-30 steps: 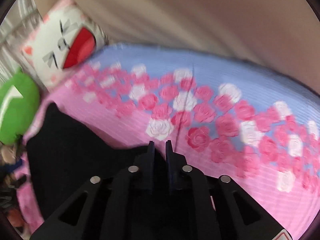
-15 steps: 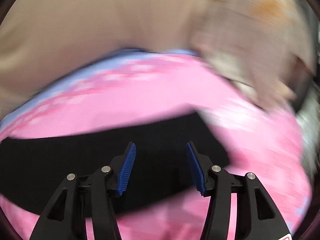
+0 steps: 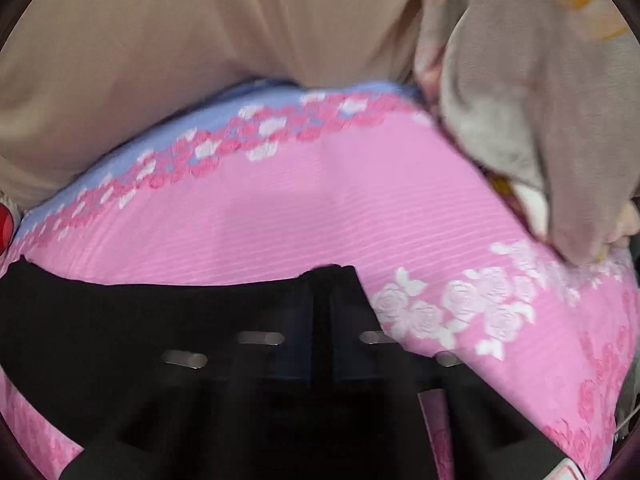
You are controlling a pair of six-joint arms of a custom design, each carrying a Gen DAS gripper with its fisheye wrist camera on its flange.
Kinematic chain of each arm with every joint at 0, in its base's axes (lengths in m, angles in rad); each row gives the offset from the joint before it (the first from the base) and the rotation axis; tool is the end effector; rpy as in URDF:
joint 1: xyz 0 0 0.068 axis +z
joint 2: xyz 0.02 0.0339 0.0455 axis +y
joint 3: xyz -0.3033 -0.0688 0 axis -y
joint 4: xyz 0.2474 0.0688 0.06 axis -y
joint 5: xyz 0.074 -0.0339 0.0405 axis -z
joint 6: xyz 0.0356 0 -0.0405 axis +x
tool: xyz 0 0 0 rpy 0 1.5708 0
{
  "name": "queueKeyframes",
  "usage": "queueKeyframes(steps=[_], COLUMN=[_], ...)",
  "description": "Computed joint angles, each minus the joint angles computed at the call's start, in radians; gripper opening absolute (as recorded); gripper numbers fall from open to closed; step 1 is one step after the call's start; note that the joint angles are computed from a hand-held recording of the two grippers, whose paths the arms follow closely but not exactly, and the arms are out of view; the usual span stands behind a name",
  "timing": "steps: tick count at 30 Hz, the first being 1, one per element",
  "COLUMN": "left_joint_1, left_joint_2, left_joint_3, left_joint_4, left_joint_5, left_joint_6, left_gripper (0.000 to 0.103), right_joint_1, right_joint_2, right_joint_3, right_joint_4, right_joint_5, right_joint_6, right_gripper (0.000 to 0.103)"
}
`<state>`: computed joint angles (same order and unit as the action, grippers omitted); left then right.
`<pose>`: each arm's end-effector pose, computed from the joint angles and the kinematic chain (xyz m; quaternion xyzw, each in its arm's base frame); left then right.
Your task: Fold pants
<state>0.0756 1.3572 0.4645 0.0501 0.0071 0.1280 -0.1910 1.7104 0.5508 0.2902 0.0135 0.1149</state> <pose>0.2299 0.0172 0.1731 0.0257 0.9341 0.0329 0.3546 0.2815 -0.0549 0.1273 0.1454 0.9278 -0.0194 0.3431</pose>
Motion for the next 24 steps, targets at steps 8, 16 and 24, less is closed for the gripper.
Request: queueKeyframes(steps=[8, 16, 24], left_joint_1=[-0.065, -0.077, -0.054], left_joint_2=[0.031, 0.038, -0.022], left_joint_3=[0.027, 0.003, -0.058], left_joint_4=[0.004, 0.038, 0.066], left_joint_5=[-0.083, -0.072, -0.048], left_joint_6=[-0.038, -0.027, -0.024], left_gripper=[0.084, 0.084, 0.085], right_joint_1=[-0.111, -0.224, -0.154], right_joint_2=[0.043, -0.3, -0.153], right_joint_3=[-0.01, -0.283, -0.282], right_joint_4=[0.068, 0.043, 0.127], right_joint_5=[-0.136, -0.214, -0.182], right_joint_6=[-0.051, 0.036, 0.137], right_gripper=[0.028, 0.058, 0.056])
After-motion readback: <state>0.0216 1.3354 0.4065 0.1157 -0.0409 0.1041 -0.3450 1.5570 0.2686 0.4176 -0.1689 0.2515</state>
